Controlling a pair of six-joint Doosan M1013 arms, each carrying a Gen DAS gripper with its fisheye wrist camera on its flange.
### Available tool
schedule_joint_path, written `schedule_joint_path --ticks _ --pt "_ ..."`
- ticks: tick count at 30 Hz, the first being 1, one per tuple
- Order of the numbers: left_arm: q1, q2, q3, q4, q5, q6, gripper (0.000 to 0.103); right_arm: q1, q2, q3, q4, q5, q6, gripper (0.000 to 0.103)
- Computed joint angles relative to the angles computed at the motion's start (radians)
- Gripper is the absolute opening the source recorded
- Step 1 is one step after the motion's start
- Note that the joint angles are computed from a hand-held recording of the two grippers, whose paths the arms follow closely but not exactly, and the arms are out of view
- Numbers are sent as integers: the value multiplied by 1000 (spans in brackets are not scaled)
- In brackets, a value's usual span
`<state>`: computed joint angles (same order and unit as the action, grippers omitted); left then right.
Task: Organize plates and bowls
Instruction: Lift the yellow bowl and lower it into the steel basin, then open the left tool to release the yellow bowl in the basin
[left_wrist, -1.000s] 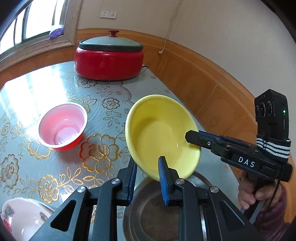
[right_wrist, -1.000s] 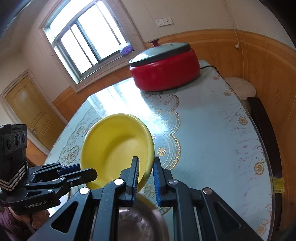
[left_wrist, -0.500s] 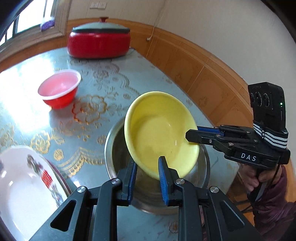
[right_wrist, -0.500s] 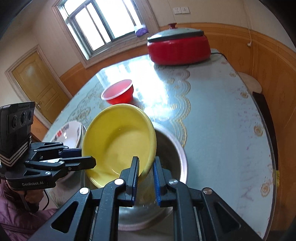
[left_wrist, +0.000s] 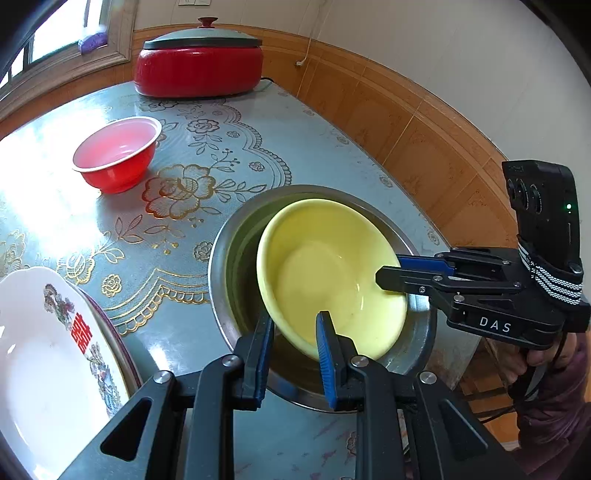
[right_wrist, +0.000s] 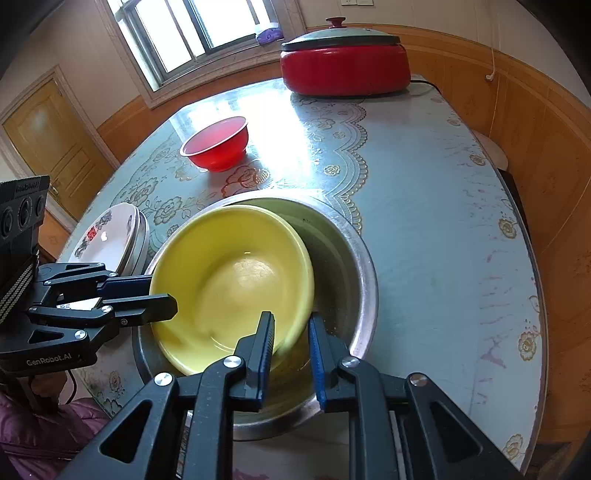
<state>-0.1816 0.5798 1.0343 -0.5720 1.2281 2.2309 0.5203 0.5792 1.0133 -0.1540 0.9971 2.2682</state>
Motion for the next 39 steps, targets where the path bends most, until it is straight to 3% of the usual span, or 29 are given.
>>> schedule_joint_path --ticks 13,21,25,31,39 --pt "4 -4 4 -3 -17 -5 24 5 7 -15 -28 28 -9 23" --pt "21 12 -24 -41 -7 -40 24 -5 -10 5 -56 -64 67 34" --pt "21 17 -43 -14 -29 -74 25 -10 6 -23 -64 -101 91 34" --pt "40 54 -118 11 -44 -149 25 -27 46 -85 1 -138 50 34" --pt "70 166 -317 61 -14 -371 24 -51 123 -204 173 -202 -117 34"
